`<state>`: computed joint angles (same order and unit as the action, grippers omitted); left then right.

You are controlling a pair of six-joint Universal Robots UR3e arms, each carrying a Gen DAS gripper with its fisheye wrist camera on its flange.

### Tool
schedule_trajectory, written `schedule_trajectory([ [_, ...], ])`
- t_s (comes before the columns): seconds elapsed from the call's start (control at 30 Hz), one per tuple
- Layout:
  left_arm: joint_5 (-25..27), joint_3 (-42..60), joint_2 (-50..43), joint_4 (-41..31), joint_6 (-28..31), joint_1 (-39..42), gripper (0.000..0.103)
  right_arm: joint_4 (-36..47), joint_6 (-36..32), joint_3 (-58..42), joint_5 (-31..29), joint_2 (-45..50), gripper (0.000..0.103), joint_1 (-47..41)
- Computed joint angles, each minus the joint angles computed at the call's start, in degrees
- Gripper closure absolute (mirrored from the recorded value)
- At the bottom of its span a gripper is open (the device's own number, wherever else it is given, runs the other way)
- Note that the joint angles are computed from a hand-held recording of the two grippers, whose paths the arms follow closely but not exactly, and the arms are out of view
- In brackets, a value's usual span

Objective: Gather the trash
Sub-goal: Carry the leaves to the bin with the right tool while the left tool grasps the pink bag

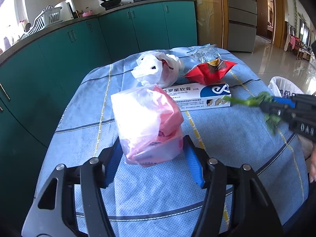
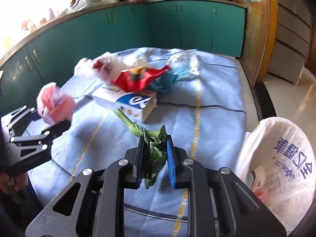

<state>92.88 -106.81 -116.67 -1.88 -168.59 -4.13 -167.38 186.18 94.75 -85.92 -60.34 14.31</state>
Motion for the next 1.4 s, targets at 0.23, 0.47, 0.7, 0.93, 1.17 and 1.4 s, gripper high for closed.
schedule_trajectory([
  [0.23,-1.50,-1.73,1.30,0.16,0.49,0.11,0.041,3.86,0.43,-2.29,-3.07,2.09,0.081,-0.09],
  [0.47,-4.77,-4.17,1.50,-0.67,2.04,-0.16,0.036,3.22,0.44,-3.89,-3.88,3.98,0.038,0.24],
  [0.7,-5.15,-3.63,0.71,0.35,0.85,0.42,0.022,5.02,0.45,-7.81,-7.35,7.63,0.038,1.66],
  [0.93,-7.56,-2.85,0.32,-1.76,0.52,1.64,0.022,4.55,0.10,-7.26,-5.37,7.01,0.074,1.53],
  [1.17,-5.26,-2.22,-0.43,-0.93,0.74,-0.23,0.043,-2.33,0.68,0.84,-3.70,0.86,0.079,-0.33],
  [1.4,-8.80,-4.78,5.44,1.19,-0.57,-0.67,0.044,-20.24,6.71,14.76,-15.40,-7.51,0.079,-2.98],
])
